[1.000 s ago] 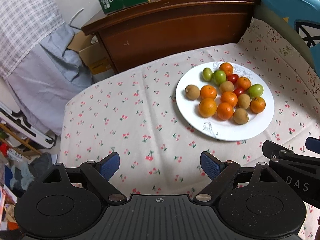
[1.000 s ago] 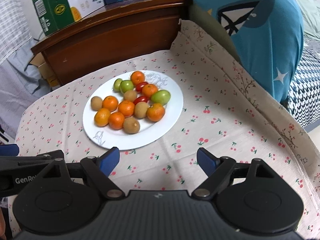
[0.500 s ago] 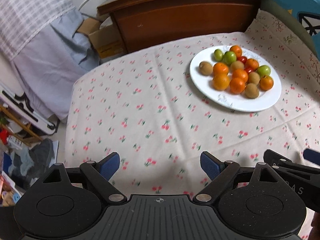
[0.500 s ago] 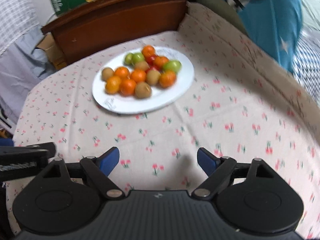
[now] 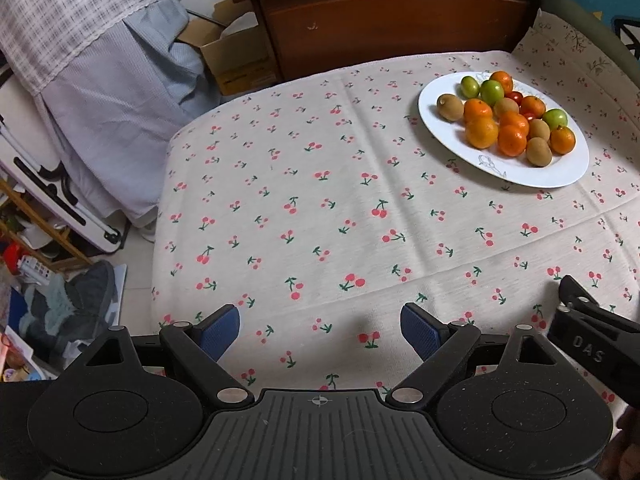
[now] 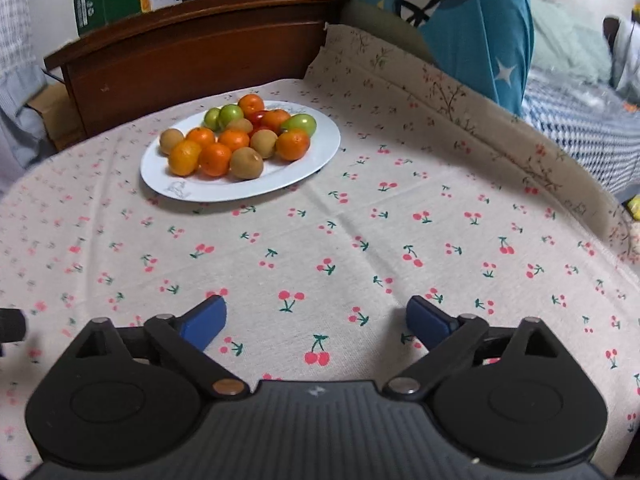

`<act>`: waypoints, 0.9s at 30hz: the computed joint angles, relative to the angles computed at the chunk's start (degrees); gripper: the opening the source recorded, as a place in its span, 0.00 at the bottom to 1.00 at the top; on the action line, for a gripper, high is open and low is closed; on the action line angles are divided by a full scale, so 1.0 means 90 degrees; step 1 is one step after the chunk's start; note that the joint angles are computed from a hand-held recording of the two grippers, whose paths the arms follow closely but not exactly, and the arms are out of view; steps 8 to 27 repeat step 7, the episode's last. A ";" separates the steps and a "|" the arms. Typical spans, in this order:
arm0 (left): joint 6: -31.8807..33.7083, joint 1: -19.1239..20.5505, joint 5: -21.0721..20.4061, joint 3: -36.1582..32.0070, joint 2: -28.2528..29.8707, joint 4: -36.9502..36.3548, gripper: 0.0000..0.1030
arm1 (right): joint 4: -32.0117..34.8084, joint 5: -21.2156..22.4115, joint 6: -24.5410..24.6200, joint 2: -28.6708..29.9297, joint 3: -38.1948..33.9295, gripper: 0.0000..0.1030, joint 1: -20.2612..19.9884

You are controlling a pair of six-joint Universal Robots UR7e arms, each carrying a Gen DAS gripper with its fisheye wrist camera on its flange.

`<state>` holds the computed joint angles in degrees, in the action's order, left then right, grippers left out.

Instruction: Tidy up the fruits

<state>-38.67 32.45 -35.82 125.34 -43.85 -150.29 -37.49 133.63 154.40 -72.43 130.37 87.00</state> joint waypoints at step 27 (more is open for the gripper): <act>0.0152 0.0011 0.0067 0.0025 0.0100 -0.0164 0.87 | -0.1109 0.0176 -0.0320 0.0256 0.0120 0.99 0.0018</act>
